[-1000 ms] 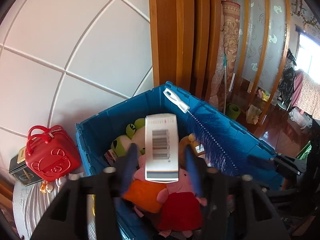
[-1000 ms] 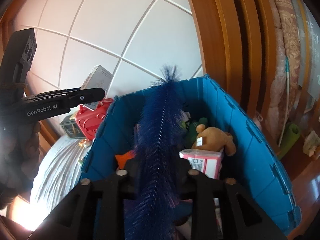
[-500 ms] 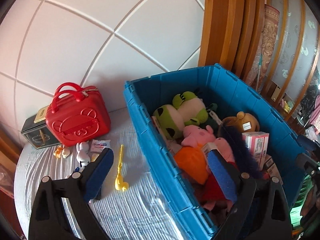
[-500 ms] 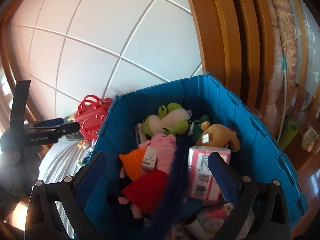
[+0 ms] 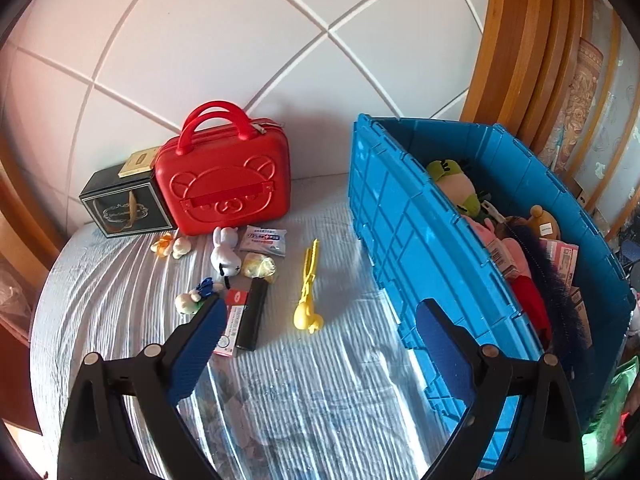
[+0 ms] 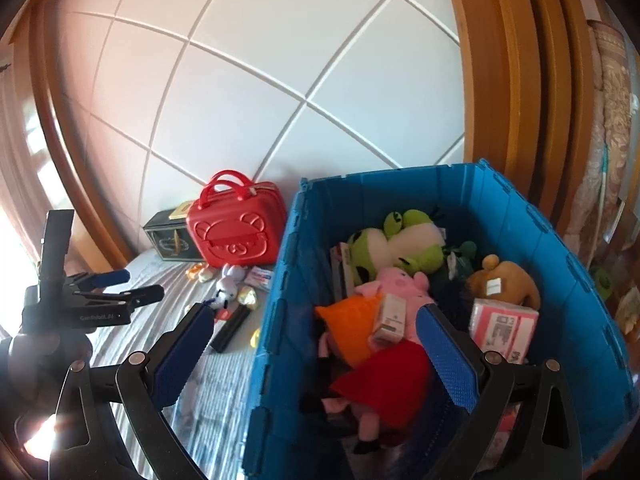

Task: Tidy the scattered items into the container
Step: 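Withdraw both tools from the crate back over the bed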

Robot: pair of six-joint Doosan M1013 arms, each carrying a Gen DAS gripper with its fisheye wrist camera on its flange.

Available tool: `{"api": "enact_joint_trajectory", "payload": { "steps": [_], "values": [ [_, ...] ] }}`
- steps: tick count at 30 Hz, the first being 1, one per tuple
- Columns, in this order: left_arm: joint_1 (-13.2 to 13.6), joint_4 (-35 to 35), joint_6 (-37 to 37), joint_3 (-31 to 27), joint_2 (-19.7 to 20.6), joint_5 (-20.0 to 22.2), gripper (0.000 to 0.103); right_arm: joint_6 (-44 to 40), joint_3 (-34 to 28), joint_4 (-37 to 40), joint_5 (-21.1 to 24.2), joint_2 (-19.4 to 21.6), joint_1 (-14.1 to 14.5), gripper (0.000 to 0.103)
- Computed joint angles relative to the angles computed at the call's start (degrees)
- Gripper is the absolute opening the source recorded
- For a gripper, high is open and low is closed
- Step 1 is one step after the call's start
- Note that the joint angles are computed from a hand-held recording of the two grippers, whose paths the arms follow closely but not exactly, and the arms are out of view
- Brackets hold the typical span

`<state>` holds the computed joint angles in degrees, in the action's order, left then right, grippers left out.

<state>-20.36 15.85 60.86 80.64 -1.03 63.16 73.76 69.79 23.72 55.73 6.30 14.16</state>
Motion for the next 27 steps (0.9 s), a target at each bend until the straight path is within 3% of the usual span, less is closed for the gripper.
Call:
{"api": "enact_joint_trajectory", "payload": {
  "steps": [7, 17, 27],
  "values": [
    [3.29, 1.04, 0.83, 3.95, -3.19, 0.09, 0.096, 2.05, -0.57, -2.72, -0.24, 0.67, 5.36, 0.103],
    [11.17, -2.96, 5.84, 8.73, -4.68, -0.62, 0.096, 5.92, -3.0, -7.89, 2.16, 4.6, 12.96, 0.103],
    [18.1, -6.58, 11.96, 11.59, -2.97, -1.27, 0.096, 11.04, -4.66, -12.86, 4.57, 10.22, 16.99, 0.103]
  ]
}}
